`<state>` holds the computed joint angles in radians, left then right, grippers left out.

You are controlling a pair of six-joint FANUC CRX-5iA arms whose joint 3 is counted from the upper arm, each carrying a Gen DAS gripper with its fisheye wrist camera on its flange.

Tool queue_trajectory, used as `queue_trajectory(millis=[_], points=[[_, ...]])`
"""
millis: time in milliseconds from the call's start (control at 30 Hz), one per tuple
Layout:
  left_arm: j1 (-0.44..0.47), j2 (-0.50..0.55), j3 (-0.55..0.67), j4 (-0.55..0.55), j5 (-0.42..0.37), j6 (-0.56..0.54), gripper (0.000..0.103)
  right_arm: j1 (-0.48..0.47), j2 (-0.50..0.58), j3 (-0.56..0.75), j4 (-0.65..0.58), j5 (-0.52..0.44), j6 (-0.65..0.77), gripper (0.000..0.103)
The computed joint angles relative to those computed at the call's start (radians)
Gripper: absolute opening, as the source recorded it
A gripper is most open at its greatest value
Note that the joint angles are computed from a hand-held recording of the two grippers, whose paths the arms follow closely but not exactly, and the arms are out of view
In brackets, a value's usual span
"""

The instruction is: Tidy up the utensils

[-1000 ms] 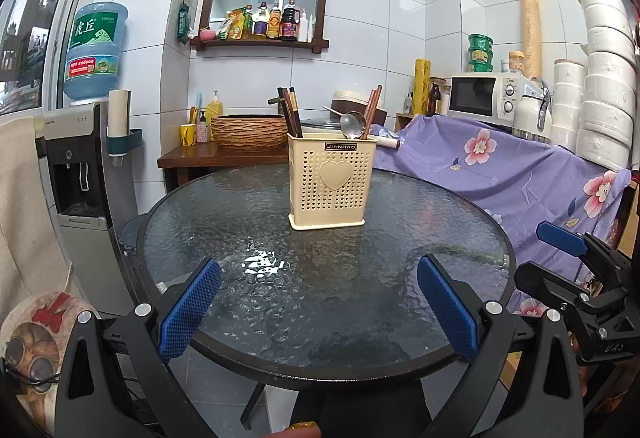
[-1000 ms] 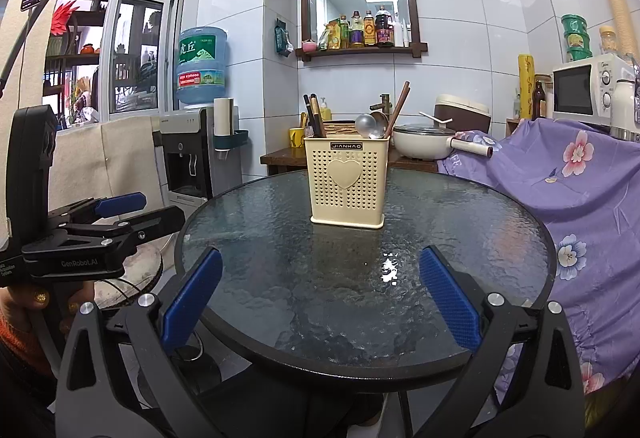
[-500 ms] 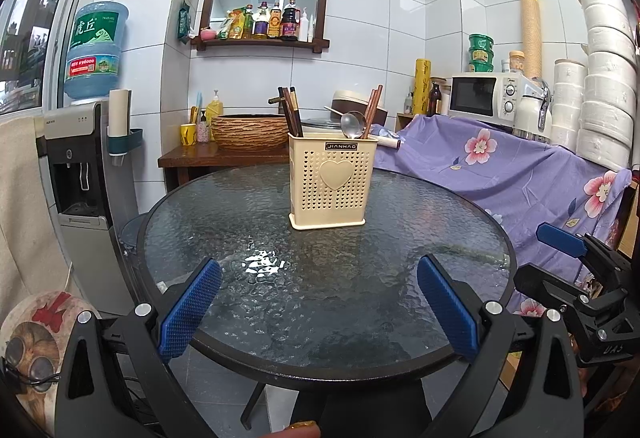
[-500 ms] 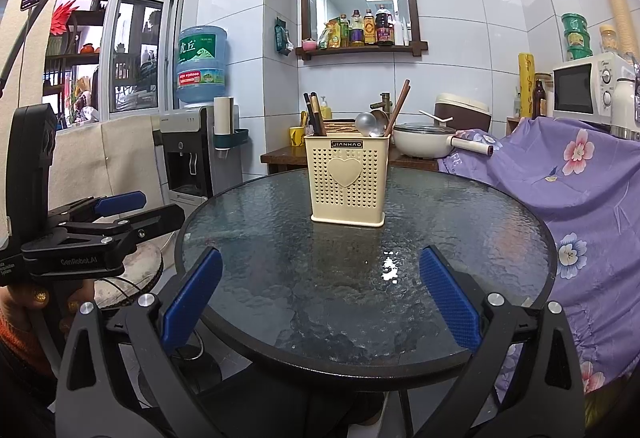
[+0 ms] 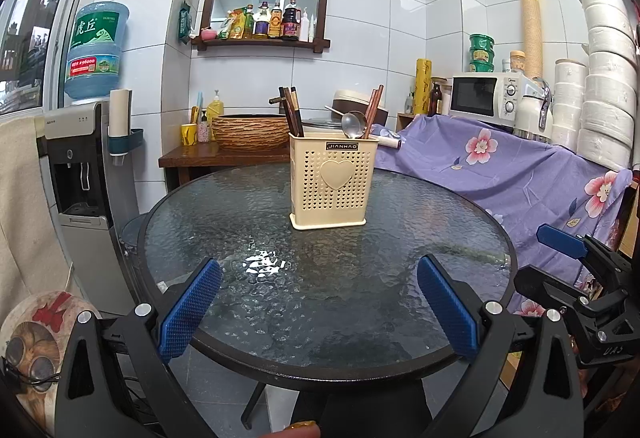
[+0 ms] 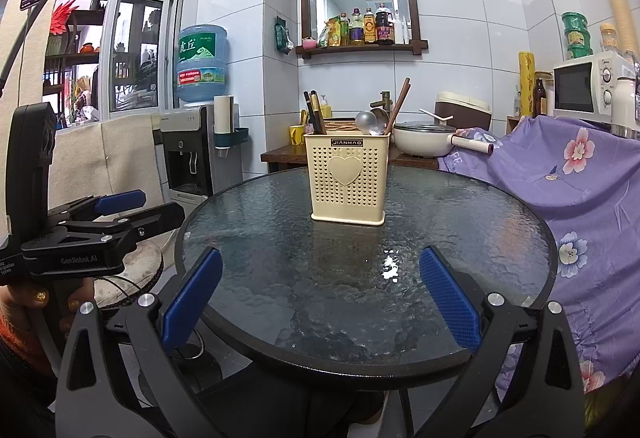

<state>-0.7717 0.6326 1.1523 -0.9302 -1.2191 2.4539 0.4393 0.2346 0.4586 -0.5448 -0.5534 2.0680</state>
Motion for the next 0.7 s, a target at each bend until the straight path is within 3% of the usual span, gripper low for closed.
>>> queue_trajectory(millis=[700], points=[[0.005,-0.013,-0.023,0.006,0.016,0.010,0.097,-0.001,0.001,-0.006,-0.003,-0.003,0.001,0.097]])
